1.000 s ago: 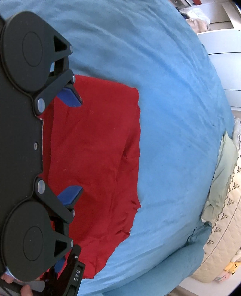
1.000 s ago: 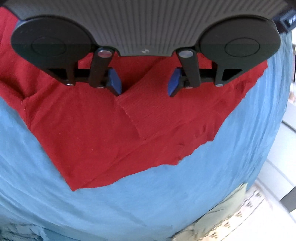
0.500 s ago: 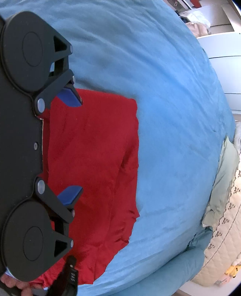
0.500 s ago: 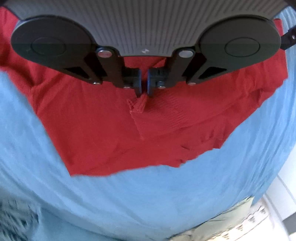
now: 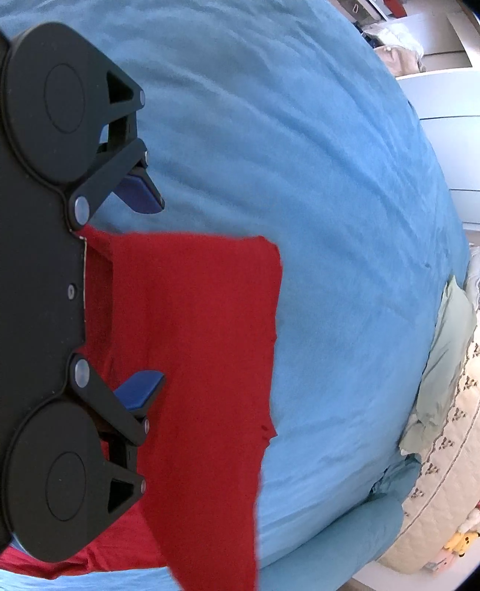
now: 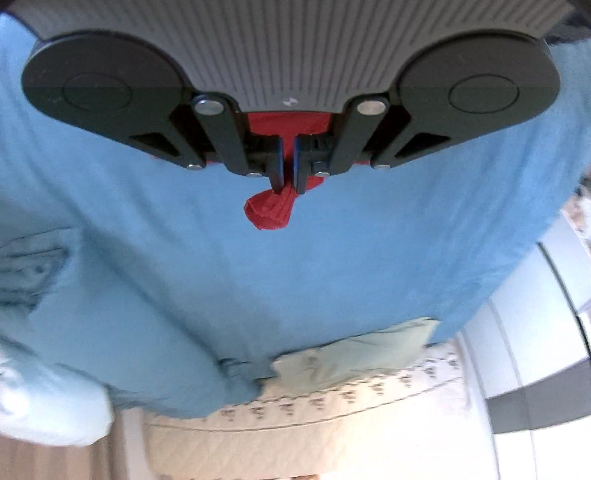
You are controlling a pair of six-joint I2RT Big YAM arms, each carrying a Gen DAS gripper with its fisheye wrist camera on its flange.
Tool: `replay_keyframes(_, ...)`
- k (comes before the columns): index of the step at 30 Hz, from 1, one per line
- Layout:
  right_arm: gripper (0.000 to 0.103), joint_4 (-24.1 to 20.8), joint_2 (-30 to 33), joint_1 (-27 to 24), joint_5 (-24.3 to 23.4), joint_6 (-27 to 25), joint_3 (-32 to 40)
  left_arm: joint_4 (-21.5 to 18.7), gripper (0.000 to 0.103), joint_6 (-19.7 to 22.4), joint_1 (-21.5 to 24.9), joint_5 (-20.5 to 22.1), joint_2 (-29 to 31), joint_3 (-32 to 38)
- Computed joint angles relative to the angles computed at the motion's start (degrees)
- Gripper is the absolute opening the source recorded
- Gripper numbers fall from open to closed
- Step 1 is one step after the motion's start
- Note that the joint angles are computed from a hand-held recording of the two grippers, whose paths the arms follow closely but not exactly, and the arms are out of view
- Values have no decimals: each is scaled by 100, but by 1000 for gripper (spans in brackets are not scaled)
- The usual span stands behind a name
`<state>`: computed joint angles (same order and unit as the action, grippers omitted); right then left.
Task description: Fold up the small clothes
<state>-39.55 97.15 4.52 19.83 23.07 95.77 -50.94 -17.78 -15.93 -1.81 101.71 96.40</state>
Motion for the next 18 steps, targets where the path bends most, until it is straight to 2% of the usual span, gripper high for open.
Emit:
replay_keyframes(3,20,-52,-30,-189,16,134,-411,-19,94,18,-32,31,39,-2)
replay_keyframes(5,20,256,-74,-295,-197,100,-803,-70,94,89,-39,61,73,26)
replay_keyframes(7,20,286,-32,-290,-138,-102,-897,-90,94,172,-67,49,74,11)
replay_keyframes(10,20,679,-185,-330,-207,-200,-1086,-95,94,273,-86,9,43,-41)
replay_keyframes(13,20,841,-255,-393,-78,-318,-1110,-108,94,239,-117,-63,-19,-138)
replay_keyframes(16,20,694,-235,-508,-153,-216,-1226,-188,94,176,-139,-115,-46,-191)
replay_keyframes(18,20,585,-119,-531,-116,-322,-1330,-261,94,115,-153,-156,-38,-204)
